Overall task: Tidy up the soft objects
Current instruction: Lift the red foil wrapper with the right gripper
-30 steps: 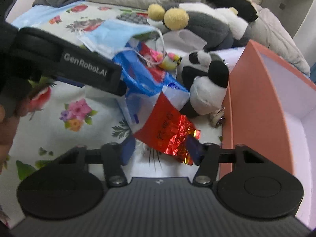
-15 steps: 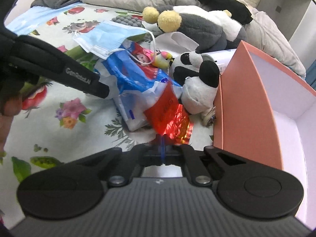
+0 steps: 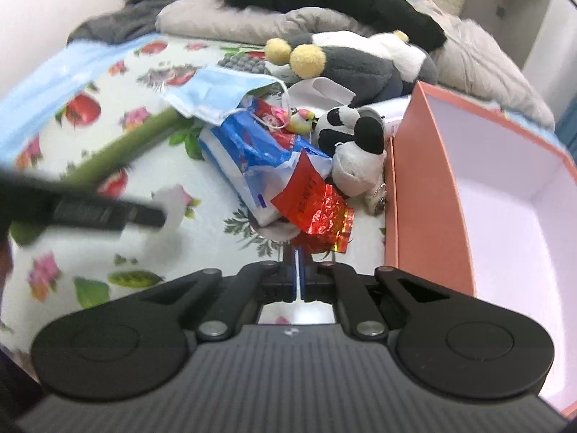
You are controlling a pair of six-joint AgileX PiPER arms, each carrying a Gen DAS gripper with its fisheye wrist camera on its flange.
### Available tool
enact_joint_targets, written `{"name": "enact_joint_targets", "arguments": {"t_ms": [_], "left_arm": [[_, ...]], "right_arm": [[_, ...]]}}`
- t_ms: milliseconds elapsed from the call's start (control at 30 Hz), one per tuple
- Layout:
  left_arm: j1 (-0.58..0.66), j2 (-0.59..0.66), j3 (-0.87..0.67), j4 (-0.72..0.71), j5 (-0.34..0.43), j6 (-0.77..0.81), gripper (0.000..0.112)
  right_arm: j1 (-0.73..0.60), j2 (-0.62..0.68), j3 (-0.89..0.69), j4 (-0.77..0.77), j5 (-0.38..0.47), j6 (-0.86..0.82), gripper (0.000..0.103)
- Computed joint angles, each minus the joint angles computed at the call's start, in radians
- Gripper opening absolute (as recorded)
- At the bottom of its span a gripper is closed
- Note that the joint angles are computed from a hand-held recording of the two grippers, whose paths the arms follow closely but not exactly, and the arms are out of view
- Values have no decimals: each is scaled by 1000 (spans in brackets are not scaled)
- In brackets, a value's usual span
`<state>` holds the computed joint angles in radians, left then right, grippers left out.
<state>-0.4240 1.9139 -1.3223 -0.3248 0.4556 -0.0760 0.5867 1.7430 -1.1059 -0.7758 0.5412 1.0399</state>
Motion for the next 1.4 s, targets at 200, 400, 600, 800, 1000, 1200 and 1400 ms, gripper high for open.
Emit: {"name": "enact_joint_targets", "arguments": {"t_ms": [200,400,600,800,1000,1200,1400], "left_arm": [[2,-113,157,31,-42,-71,11],[18,-149,193,55,-42,-102,11],[21,-178,217,52,-40,-112,11],[7,-239,277,55,-56,-136,11],[-56,-338,353,229,-64,-312,11],[-104,-462,448,339,-66,-471,11],[-148,-510,473,462,-80,-597,11]], "right_arm": [[-15,41,-66,-6,-40,19,44],[9,174,-197,-209,61,139,40],[-14,184,-197,-141,35,13,4],[44,78,-59,-174,27,30,3],[147,-33,97,-201,36,82,3],[182,-96,160,-204,50,234,6],[163,-91,163,-318,36,495,7]]}}
